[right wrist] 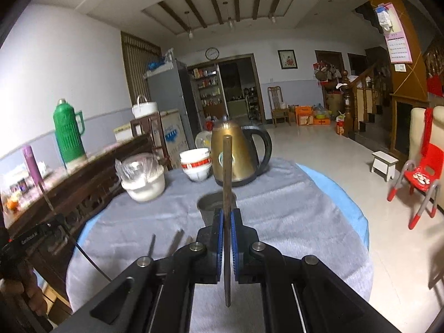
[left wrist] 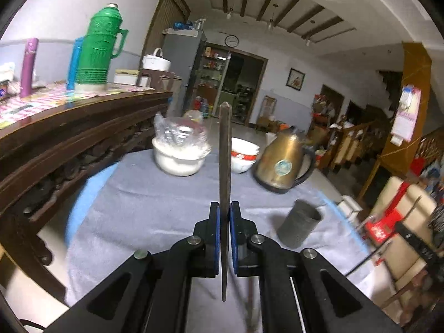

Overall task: Organize utensils
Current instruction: 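Lift the held chopsticks off the cloth with both tools, then lower both held chopsticks into the grey perforated holder cup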

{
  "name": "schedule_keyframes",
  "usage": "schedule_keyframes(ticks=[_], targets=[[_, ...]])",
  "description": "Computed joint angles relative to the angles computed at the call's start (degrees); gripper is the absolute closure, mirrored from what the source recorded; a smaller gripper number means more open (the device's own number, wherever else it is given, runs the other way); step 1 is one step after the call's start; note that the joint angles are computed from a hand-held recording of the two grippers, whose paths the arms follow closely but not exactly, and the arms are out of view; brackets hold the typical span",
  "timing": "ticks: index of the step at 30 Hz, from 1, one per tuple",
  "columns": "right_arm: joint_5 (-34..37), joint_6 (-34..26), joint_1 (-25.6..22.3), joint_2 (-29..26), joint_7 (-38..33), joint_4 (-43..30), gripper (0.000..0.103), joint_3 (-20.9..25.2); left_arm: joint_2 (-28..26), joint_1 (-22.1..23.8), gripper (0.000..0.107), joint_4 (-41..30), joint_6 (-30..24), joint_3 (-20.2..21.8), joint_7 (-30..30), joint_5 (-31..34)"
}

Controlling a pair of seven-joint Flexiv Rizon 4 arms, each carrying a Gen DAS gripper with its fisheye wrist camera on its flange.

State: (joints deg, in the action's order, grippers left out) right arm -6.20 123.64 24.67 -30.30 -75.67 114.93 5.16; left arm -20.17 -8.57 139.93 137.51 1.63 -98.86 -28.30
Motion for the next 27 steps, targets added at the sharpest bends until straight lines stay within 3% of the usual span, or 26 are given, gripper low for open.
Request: schedule_keyframes(ticks=[5, 12, 20, 27], targets=[[-3.35, 0.32, -2.95, -0.61, 3.01, -3.78, 0.097, 1.66, 2.01, 9.38, 0.100, -5.66, -6.54, -3.14, -10.21, 15.23], [-11.38, -2.19, -8.37, -3.19, 11.97, -13.44, 0.097, 4.71, -0.30, 15.62, 0.100, -18.39, -14.20, -7.32, -17.59, 24.76], [-15.07, -7.63, -7.13, -8.38, 16.13, -24.39, 0.097, 3.39, -7.43, 10.76, 0.100, -31.32, -21.14, -5.58, -11.68, 19.33], [-18.11, -11.49, -8.66, -12.80, 18.32, -29.66, 0.097, 5.38, -11.83, 7.78, 0.100, -37.10, -23.84, -3.85, -6.79, 14.47]])
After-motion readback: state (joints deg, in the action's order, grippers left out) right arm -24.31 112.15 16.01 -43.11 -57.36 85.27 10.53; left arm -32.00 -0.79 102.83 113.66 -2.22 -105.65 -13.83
